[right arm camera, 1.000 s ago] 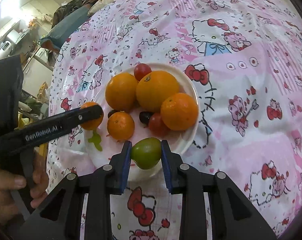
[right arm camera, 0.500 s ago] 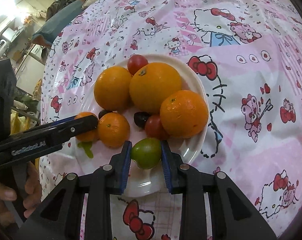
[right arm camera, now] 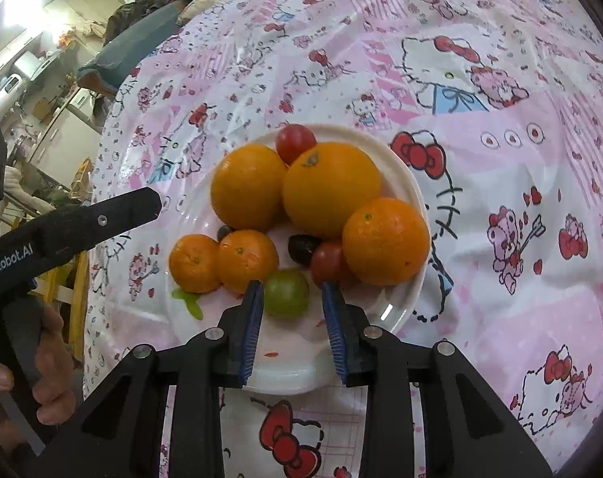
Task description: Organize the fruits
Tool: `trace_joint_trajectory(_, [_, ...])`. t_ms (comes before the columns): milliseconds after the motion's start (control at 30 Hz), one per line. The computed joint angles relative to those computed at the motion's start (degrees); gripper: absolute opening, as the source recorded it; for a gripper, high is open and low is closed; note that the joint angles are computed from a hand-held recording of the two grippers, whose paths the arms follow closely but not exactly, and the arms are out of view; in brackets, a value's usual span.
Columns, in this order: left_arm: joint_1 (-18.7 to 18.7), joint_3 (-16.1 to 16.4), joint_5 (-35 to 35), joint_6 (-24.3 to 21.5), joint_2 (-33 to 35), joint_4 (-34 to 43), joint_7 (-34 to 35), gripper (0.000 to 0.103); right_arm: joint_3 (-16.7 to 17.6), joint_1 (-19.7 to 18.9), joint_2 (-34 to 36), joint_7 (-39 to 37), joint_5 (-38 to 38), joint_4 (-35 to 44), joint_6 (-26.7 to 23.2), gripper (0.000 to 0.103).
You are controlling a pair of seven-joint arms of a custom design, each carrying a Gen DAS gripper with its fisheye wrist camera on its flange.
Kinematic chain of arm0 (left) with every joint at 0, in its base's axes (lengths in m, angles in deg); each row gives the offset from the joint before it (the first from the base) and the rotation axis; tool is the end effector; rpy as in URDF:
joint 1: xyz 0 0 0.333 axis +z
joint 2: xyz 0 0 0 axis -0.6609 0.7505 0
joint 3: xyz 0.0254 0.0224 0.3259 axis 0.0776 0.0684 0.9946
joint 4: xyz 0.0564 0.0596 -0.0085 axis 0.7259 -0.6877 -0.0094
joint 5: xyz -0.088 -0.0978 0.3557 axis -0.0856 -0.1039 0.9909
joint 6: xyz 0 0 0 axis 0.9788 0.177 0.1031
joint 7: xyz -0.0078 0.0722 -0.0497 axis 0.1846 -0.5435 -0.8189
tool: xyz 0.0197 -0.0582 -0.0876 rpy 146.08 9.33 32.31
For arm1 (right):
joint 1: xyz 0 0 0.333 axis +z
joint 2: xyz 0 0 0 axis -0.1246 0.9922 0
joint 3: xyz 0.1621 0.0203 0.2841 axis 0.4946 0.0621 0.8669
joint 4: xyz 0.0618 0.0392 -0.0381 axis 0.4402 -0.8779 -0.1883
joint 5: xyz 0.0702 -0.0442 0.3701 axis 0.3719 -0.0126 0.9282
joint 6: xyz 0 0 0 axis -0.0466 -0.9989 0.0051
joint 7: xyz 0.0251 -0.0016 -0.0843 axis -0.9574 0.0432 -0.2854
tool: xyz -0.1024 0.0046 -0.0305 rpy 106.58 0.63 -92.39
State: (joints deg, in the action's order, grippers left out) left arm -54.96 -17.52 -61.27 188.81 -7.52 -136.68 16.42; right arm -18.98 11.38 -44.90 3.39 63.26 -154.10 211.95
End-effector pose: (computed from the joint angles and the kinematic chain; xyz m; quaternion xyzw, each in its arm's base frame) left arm 0.5044 -0.2430 0.4858 -0.6215 0.7448 -0.2323 0.0710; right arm 0.4328 0.1465 0.4420 -0.6269 0.7217 -0.0108 0.2934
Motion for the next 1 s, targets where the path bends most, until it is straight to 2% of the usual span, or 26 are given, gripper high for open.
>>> trace_joint_trajectory(33, [0.1, 0.0, 1.4, 0.3, -0.4, -0.3, -1.0, 0.085, 0.1, -0.2, -0.2, 0.4, -0.3, 0.0, 0.0, 0.044])
trace_joint_trajectory(67, [0.2, 0.1, 1.6, 0.6, -0.7, -0.6, -0.9, 0.085, 0.1, -0.1, -0.5, 0.4, -0.1, 0.0, 0.1, 0.064])
trace_joint_trajectory(100, [0.2, 0.1, 1.8, 0.7, -1.0, -0.9, -0.7, 0.085, -0.3, 0.6, -0.8, -0.6, 1.0, -0.3, 0.8, 0.073])
trace_joint_trajectory(133, [0.3, 0.1, 3.2, 1.1, -1.5, -1.4, -1.7, 0.085, -0.7, 1.3, -1.2, -1.8, 2.1, -0.6, 1.7, 0.075])
trace_joint_trajectory(200, [0.5, 0.0, 6.6, 1.8, -2.4, -2.4, -4.3, 0.085, 0.8, -0.3, -1.5, 0.2, -1.1, -0.5, 1.4, 0.075])
trace_joint_trajectory(267, [0.8, -0.2, 11.3, 2.6, -3.9, -3.6, -7.7, 0.085, 0.4, 0.0, -2.3, 0.4, -1.0, -0.9, 1.4, 0.076])
trace_joint_trajectory(367, [0.1, 0.6, 10.2, 2.8, -5.7, -5.1, -6.0, 0.085, -1.2, 1.4, -4.2, -0.7, 1.9, -1.4, 0.8, 0.082])
trace_joint_trajectory(467, [-0.2, 0.8, 10.6, 2.8, -7.7, -7.0, -5.8, 0.085, -1.0, 0.7, -6.5, 0.1, 2.0, -2.3, 0.2, 0.085])
trace_joint_trajectory(567, [-0.6, 1.1, 10.7, 2.3, -9.9, -8.3, -5.5, 0.086, 0.2, -1.3, -9.6, 3.4, -0.1, -3.4, -1.2, 0.093])
trace_joint_trajectory(667, [-1.2, 1.6, 10.5, 3.4, -13.1, -10.5, -5.6, 0.098, 1.2, -2.3, -13.2, 5.8, -2.4, -4.4, -1.9, 0.098])
trace_joint_trajectory(800, [-2.4, 2.6, 9.5, 3.8, -17.5, -13.3, -4.6, 0.102, 3.5, -4.0, -18.8, 9.9, -6.6, -6.0, -3.1, 0.103])
trace_joint_trajectory(1000, [-4.3, 4.2, 8.6, 3.7, -24.7, -17.7, -3.5, 0.102, 6.9, -6.5, -26.2, 16.2, -12.0, -9.3, -4.5, 0.103])
